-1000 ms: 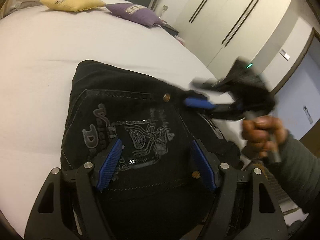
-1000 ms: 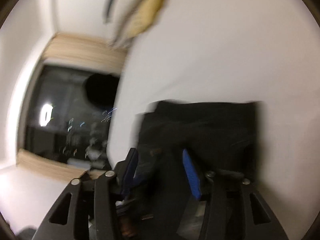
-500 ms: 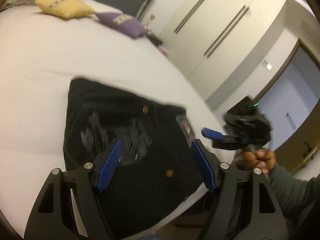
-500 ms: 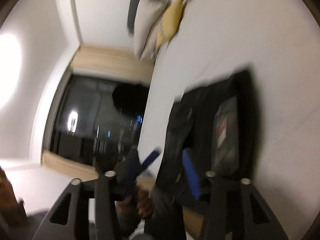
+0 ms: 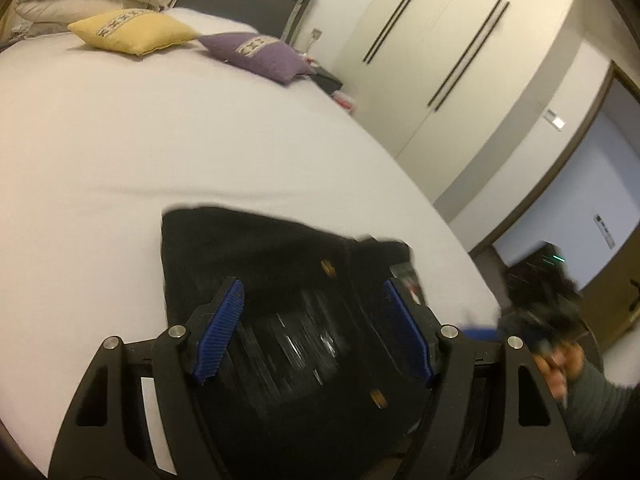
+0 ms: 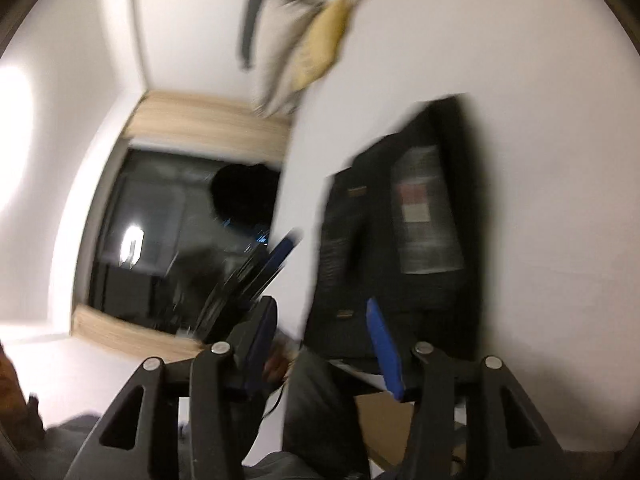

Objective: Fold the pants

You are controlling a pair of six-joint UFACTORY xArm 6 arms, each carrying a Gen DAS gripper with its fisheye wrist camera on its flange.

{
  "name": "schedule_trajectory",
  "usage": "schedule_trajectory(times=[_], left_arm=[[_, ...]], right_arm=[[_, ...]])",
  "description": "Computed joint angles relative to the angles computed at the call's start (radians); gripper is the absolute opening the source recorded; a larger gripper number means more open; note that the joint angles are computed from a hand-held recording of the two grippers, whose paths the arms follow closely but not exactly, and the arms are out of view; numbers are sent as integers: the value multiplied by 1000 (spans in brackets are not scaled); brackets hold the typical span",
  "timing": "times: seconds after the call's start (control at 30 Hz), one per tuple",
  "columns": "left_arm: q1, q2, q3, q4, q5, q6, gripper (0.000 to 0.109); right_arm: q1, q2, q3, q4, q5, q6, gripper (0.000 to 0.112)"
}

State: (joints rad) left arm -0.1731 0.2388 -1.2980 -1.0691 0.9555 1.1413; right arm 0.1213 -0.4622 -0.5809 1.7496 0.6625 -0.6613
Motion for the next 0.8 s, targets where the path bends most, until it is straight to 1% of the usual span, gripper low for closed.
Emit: schedule_trajectory(times=[0.07,0.13,0.17,0.2,0.23,0.27,0.3,0.33,0.4,0.43,0.47,0.53,0.6,0.63,0.67,0.73,0.8], left_arm=[[-21,91,-108,47,1,-71,71],[-37,202,-220,133,16,-197,71],[-40,248,-251,159,21,-239,71],[-40,262,-255,150,21,-239,70],[-38,258,-235,118,5,-202,70],[-38,245,-209,92,-13,-164,70],[-39,236,-198,88,-20,-152,70],[-41,227,-191,92,-28,-150,70],[-51,171,-146,112,-68,-138,71],[-57,139,-117,115,-86,-123,71],[-66,96,-72,114,-122,-99,71],[-86,43,-8,149,-194,-117,71],[-100,23,34,183,-232,-135,71],[-111,12,67,200,-264,-139,71],[-115,-7,109,199,-291,-125,71],[-134,-22,145,184,-344,-92,71],[-147,-34,156,229,-365,-123,71]], right_arm=[[17,66,-58,-20,33,-18,53],[39,136,-92,-69,25,15,53],[12,152,-82,-105,44,44,48],[6,166,-72,-107,45,55,39],[-4,164,-46,-75,42,40,18],[-8,163,-32,-50,41,34,8],[-19,155,-9,-27,51,29,7],[-26,132,12,-14,51,27,7],[-19,85,20,-41,25,39,23],[-20,54,28,-27,29,18,45],[-22,53,18,-2,33,-12,58],[-14,43,8,25,28,-50,63],[-15,69,3,6,37,-40,63],[-28,86,11,16,59,-48,59],[-36,117,-1,35,71,-66,46],[-47,140,-7,56,71,-62,32],[-39,102,2,32,33,-26,34]])
